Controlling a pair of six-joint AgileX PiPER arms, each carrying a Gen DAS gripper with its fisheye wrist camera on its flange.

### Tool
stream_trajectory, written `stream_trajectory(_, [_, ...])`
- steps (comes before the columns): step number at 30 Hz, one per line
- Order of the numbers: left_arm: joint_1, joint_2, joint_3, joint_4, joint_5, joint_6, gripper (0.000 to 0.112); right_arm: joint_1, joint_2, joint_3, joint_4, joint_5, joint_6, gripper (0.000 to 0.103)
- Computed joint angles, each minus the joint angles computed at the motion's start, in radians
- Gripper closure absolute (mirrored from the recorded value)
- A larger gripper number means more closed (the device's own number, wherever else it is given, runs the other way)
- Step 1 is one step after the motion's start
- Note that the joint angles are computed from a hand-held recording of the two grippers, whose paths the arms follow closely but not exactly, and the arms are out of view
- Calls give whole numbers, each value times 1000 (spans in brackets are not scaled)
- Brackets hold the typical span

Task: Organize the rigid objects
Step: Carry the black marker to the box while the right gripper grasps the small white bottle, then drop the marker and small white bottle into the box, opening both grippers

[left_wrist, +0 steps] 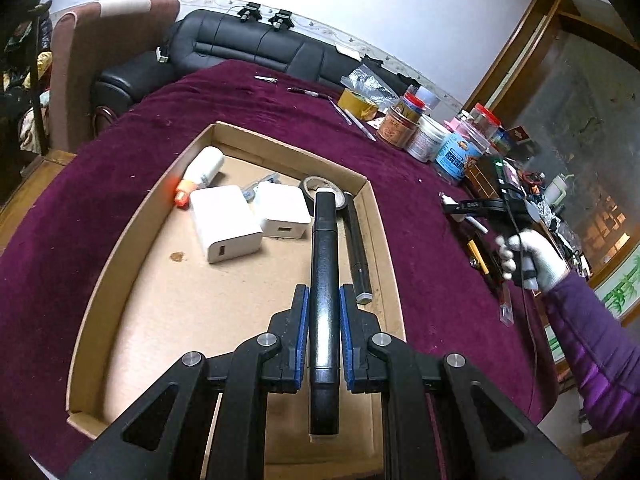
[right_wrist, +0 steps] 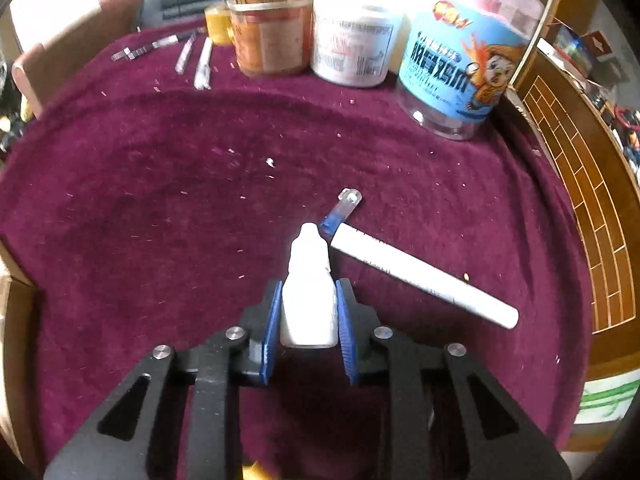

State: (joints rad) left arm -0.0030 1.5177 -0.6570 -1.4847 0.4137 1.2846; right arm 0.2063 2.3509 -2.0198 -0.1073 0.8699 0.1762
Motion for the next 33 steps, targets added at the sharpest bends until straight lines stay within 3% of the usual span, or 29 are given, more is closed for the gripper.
stream_trajectory(5, [-16, 30, -35, 123, -17, -134, 101, -24, -217, 299, 278, -153, -131, 80])
stream_trajectory(8, [-27, 74, -70, 207, 12, -235, 101, 3, -309, 424, 425, -195, -236, 80])
stream_trajectory(14, [-53, 203, -208, 491, 28, -580, 101, 123, -395, 537, 663, -204, -390, 79])
stream_trajectory(17, [-58, 275, -285, 590, 26, -697, 101, 204, -360, 506, 727, -195, -404, 79])
stream_trajectory(21, [-59, 290, -311, 627, -6, -757, 101, 284, -269, 393, 699, -164, -320, 79])
stream_trajectory(24, [-14, 234, -241, 444, 22, -569, 95, 348, -205, 300, 610, -144, -212, 79])
stream_trajectory(26, [9, 171, -174, 352, 23, -462, 82, 392, -158, 227, 527, -118, -134, 79])
stream_trajectory(29, [73, 82, -78, 211, 59, -302, 76, 433, -84, 113, 396, -72, -38, 79])
stream_trajectory(33, [152, 25, -12, 123, 117, -219, 66, 480, -26, 30, 226, -46, 110, 79])
